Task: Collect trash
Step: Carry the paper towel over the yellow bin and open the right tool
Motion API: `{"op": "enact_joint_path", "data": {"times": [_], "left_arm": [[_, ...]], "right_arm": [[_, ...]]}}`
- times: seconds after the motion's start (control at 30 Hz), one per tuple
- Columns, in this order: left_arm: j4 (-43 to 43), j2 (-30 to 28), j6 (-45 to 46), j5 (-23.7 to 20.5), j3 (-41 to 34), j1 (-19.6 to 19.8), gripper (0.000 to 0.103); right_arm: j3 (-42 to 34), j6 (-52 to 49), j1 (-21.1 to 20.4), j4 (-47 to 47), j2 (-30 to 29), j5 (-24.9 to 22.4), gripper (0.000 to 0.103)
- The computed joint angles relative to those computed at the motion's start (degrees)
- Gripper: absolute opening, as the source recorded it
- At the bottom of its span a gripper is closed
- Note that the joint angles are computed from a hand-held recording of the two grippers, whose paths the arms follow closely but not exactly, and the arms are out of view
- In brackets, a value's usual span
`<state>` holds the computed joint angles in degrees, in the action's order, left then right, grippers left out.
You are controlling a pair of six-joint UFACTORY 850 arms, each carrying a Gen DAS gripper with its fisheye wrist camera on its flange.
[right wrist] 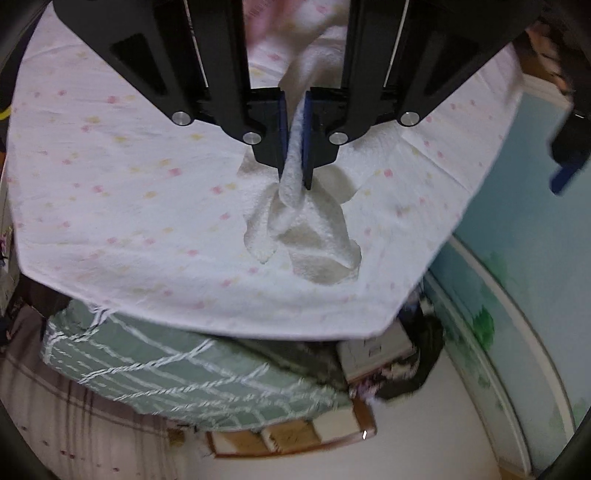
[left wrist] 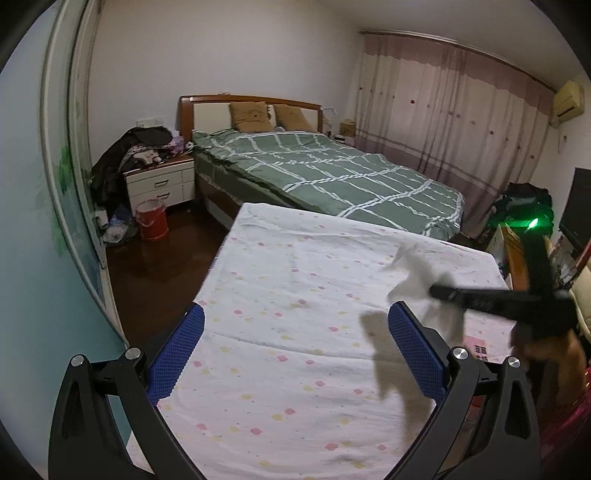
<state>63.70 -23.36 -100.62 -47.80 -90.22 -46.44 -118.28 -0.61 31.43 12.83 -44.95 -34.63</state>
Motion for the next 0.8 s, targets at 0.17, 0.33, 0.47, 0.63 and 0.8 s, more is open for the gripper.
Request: {"op": "enact_joint_path", "data": {"times": [0.17, 0.33, 0.47, 0.63, 0.8], "left_arm": [[-0.8, -1.5, 3.2, 1.8, -2.7, -0.6, 0.098], [-2.7, -5.0, 8.0, 4.0, -7.7, -1.4, 0.098], [-4.7, -8.3, 12.4, 5.1, -12.5, -2.2, 0.098], [-8.5, -13.2, 18.7, 5.4, -19.8, -3.2, 0.098], [-13.8, -18.2, 25.3, 4.7, -27.2, -3.8, 0.098]], "right_arm": [[13.0, 1.6, -3.4, 0.5, 10.2, 9.1, 0.006], [25.6, 10.8, -7.6, -7.8, 19.8, 15.3, 0.006], [33.7, 26.0, -12.1, -21.6, 25.5, 17.3, 0.006], [41.8, 45.5, -18.7, -37.8, 29.4, 15.6, 0.008], [45.2, 50.5, -23.8, -40.6, 28.6, 13.3, 0.008]]}}
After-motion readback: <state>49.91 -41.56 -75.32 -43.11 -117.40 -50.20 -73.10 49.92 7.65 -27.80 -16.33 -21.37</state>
